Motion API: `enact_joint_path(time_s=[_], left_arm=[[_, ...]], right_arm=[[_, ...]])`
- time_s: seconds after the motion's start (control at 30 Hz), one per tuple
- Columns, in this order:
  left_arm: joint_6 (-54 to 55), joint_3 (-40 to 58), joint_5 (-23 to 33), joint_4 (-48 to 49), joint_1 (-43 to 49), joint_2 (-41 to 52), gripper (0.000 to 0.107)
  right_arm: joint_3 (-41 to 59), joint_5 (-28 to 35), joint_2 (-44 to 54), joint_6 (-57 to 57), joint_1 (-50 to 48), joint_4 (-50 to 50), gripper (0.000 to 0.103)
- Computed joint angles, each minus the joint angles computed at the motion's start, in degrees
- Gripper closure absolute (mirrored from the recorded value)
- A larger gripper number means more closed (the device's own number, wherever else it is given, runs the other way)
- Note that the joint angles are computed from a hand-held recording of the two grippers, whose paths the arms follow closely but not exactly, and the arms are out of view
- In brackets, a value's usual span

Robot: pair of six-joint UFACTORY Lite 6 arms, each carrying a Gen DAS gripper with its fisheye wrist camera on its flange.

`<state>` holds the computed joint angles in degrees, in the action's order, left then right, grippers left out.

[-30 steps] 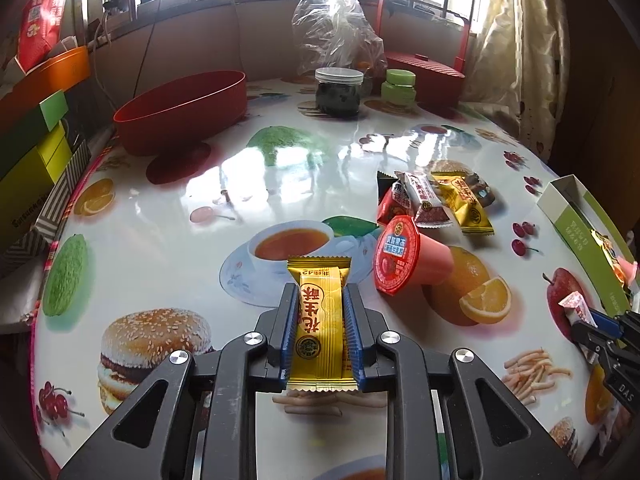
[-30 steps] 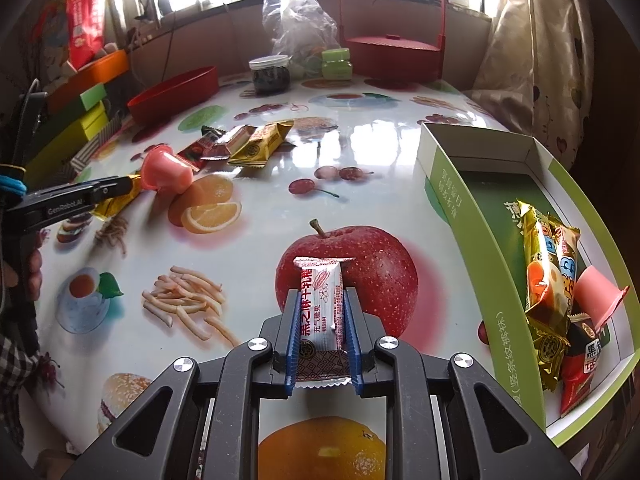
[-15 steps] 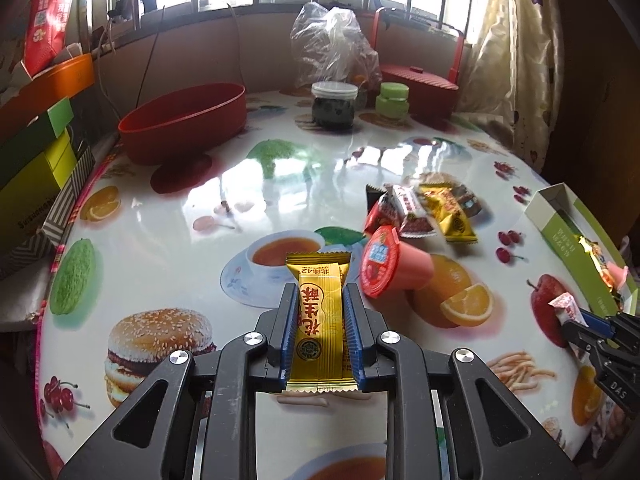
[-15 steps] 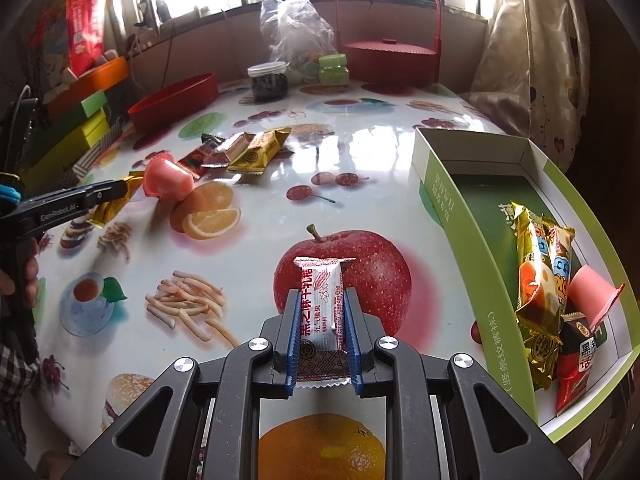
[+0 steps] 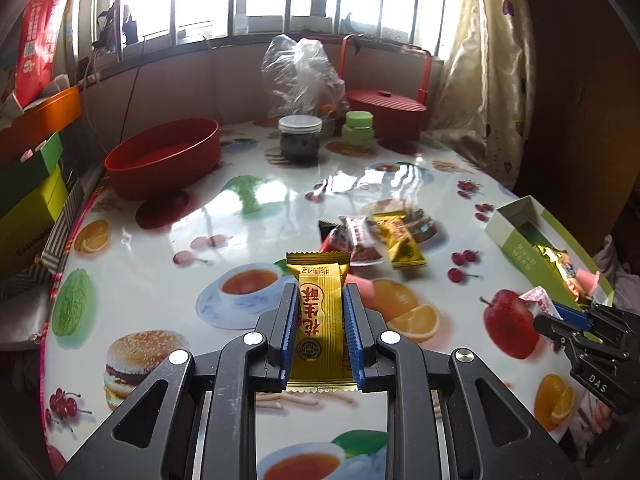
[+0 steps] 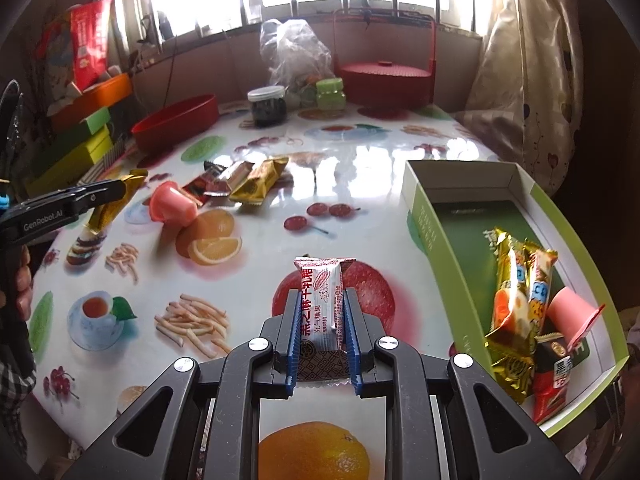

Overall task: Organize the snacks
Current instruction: 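Carry the red-and-white wafer and yellow candy over the green box with both tools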

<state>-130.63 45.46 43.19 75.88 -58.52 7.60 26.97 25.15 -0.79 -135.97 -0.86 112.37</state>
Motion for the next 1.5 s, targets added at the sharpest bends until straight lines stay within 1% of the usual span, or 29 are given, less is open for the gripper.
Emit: enact_joint_path(time_s=[0.1,0.13,0.27,0.3,0.63,1.17,1.37,1.5], left_arm=[[1.0,2.0,0.1,-0.1,-0.5,0.9,0.084],[1.3,2.7,0.1,-0.2,-0.6,1.4,0.084],[2.3,6.0,-0.3,0.0,-1.2,3.7,0.084],[2.8,7.2,-0.3,0.0,-1.4,4.6,0.084],[7.4,16.9,-1.8,-0.5,-2.1,11.4,0.084],[13.5,34.1,-8.3,-1.1,0.0,23.5,0.083],[18.9,43.6,-10.5,-4.4,0.9,29.9,0.083],[24.0,50.2,-12.1,-8.3,1.6,34.4,0.083]], right_arm=[[0.2,1.2,-0.7,1.9,-1.9,-2.7,0.084],[0.0,2.2,-1.0,2.6,-3.9,-4.8,0.084],[0.1,3.6,-1.8,4.1,-6.2,-7.1,0.084],[-0.2,5.0,-2.1,4.5,-8.7,-9.3,0.084],[1.7,8.0,-2.1,7.1,-15.2,-13.9,0.084],[6.5,11.2,0.4,10.5,-25.0,-19.0,0.084],[9.7,11.0,3.3,11.3,-28.4,-20.0,0.084],[11.8,10.7,5.6,11.4,-30.3,-20.0,0.084]])
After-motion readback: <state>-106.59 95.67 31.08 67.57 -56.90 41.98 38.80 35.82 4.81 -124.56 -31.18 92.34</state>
